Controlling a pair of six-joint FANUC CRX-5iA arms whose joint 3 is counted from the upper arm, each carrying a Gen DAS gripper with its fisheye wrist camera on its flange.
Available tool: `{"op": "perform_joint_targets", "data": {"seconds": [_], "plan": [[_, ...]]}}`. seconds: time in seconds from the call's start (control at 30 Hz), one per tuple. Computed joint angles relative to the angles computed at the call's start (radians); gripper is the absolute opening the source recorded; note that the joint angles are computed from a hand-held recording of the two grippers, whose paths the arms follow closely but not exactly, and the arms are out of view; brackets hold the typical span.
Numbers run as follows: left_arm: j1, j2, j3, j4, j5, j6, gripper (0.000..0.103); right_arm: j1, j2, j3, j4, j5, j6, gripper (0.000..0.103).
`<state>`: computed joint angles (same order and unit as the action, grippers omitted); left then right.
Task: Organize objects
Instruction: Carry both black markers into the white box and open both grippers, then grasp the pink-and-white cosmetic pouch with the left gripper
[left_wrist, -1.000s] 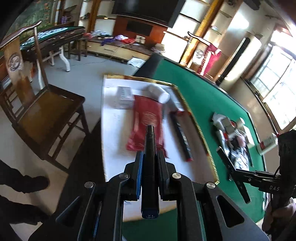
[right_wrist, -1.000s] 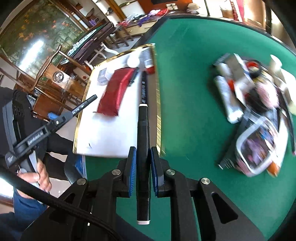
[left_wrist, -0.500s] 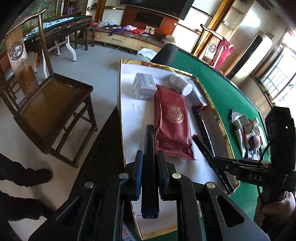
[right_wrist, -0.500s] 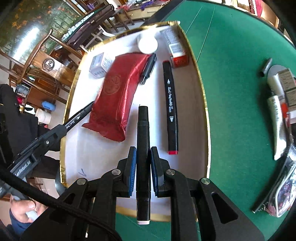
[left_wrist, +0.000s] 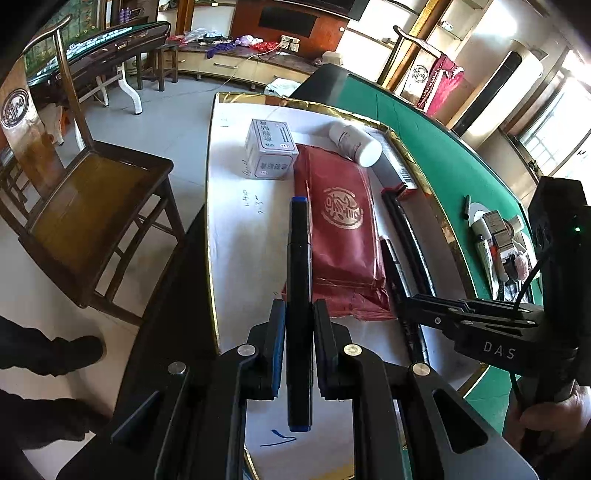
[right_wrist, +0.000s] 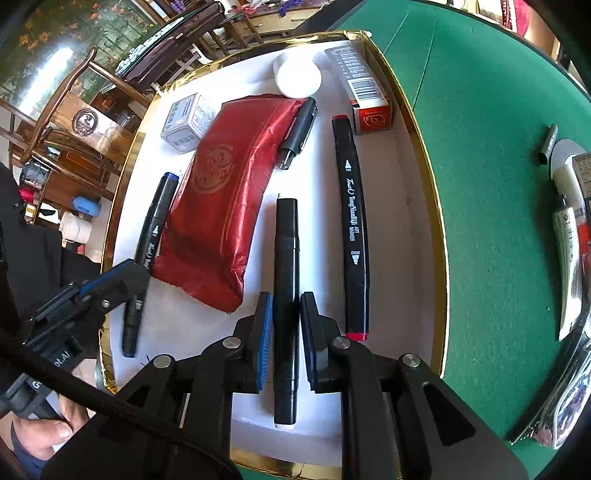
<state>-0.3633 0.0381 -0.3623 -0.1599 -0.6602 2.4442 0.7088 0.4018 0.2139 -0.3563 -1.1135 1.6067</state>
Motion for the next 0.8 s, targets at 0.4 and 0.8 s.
{"op": "perform_joint_targets", "data": {"seconds": [0.4,0.8], "plan": [[-0.092,0.022,0.095,-0.055,0.017,0.038,0.016,-0.076,-0.237,-0.214,0.042,0.121,0.027,0.041],[-0.209,0.296,0.359,0.217,0.071,-0.384,0.018,-0.263,-0.557,-0.583,0.47,0.384,-0.263,0.058]]}}
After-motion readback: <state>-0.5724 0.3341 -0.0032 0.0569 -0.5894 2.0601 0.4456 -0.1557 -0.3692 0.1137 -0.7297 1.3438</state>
